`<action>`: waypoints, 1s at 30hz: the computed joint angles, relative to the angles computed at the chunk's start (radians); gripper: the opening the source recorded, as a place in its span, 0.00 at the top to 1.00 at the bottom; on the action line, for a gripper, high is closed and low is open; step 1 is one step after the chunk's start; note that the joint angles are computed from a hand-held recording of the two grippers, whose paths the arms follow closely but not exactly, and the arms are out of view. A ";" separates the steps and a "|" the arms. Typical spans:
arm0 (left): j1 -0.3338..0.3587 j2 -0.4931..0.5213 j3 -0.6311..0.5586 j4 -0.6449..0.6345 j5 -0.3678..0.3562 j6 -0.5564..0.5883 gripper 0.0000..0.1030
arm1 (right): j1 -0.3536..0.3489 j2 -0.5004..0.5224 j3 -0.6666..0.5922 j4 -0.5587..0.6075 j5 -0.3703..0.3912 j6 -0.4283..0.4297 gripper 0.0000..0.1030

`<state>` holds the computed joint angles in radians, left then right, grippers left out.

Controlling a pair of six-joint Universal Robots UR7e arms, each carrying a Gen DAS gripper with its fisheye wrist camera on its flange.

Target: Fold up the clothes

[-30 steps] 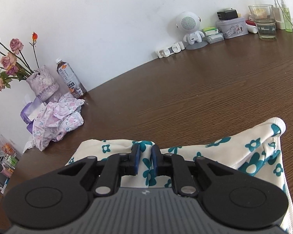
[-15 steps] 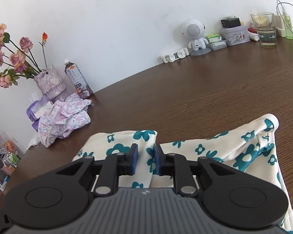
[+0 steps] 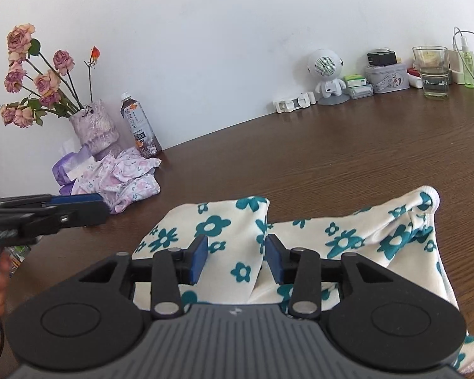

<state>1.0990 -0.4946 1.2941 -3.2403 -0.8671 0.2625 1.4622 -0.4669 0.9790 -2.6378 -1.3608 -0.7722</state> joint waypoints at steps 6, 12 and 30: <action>0.068 0.017 -0.099 0.159 -0.125 -0.134 0.64 | 0.029 0.093 -0.196 0.136 -0.072 0.040 0.61; 0.128 0.053 -0.201 0.259 -0.276 -0.159 0.66 | 0.046 0.200 -0.408 0.276 -0.104 0.084 0.61; 0.168 0.035 -0.164 0.182 -0.392 -0.246 0.83 | 0.015 0.280 -0.570 0.415 -0.045 0.161 0.83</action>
<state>1.2670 -0.4598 1.1301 -3.0579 -1.2587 0.0162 1.4776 -0.1871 0.4091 -2.2225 -1.4060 -0.6110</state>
